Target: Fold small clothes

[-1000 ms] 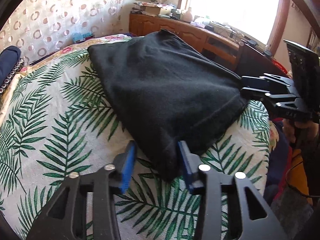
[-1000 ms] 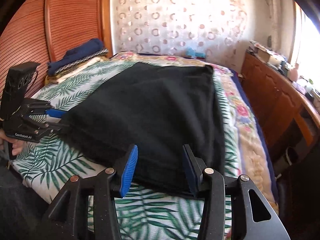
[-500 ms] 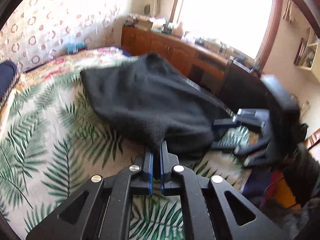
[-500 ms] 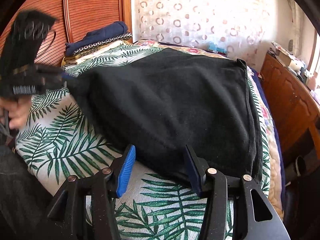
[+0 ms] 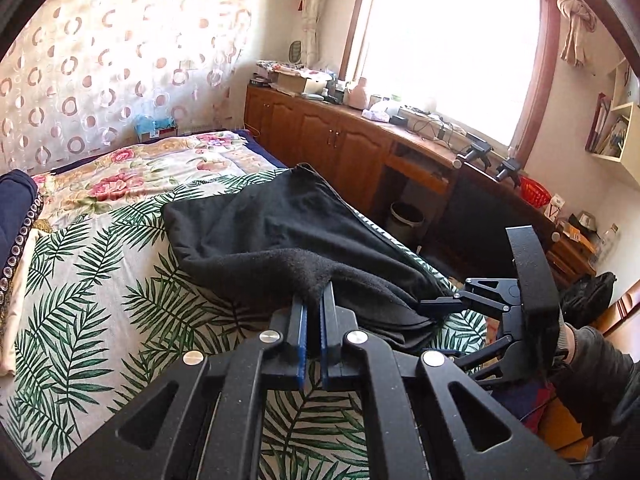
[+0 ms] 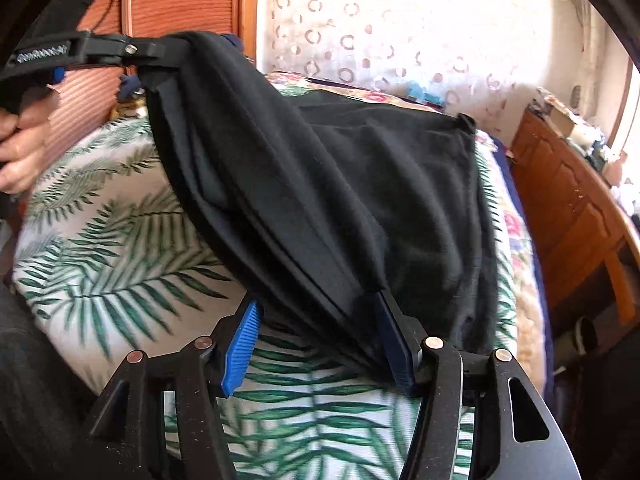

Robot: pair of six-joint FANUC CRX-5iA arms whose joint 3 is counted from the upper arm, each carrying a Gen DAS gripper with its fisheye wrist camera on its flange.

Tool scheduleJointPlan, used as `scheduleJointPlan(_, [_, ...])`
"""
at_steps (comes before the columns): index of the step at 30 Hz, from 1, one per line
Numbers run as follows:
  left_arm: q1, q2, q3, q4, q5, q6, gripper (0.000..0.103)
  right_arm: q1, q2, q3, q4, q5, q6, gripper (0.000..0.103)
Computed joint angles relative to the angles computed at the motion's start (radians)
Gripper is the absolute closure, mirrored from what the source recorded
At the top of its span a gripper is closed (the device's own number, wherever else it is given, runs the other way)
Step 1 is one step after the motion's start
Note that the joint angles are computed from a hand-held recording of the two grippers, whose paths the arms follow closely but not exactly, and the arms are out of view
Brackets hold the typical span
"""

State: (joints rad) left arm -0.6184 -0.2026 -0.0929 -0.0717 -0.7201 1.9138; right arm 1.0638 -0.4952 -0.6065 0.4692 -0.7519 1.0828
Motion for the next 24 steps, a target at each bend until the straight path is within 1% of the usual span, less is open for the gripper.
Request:
scheduleJointPlan(5, [0.006,-0.006,-0.003,-0.002,0.004,0.009,0.098,-0.012,0.006,-0.004,0.014,0.005,-0.003,0.044])
scheduleJointPlan(7, [0.006,-0.007,-0.002,-0.013,0.002,0.018,0.098,-0.006,0.008,-0.015,0.06,0.006,-0.03,0.066])
scheduleJointPlan(8, [0.007,-0.009,-0.002,-0.013,0.001,0.018,0.098,-0.012,0.008,-0.01,0.046,0.011,-0.008,0.089])
scheduleJointPlan(9, [0.011,-0.009,-0.004,-0.012,0.002,0.017,0.098,-0.022,0.009,0.007,0.009,0.019,0.04,0.095])
scheduleJointPlan(12, [0.022,-0.001,0.025,-0.046,-0.029,0.017,0.098,-0.053,0.025,0.066,-0.041,0.044,0.136,0.097])
scheduleJointPlan(16, [0.085,0.015,0.039,-0.007,-0.025,-0.024,0.098,-0.096,0.072,0.141,-0.007,0.095,0.179,0.097])
scheduleJointPlan(20, [0.122,0.049,0.067,-0.005,-0.025,-0.014,0.098,-0.137,0.141,0.217,0.011,0.153,0.224,0.097])
scheduleJointPlan(24, [0.149,0.096,0.115,-0.021,-0.055,-0.001,0.098,-0.173,0.23,0.297,-0.024,0.181,0.28,0.097])
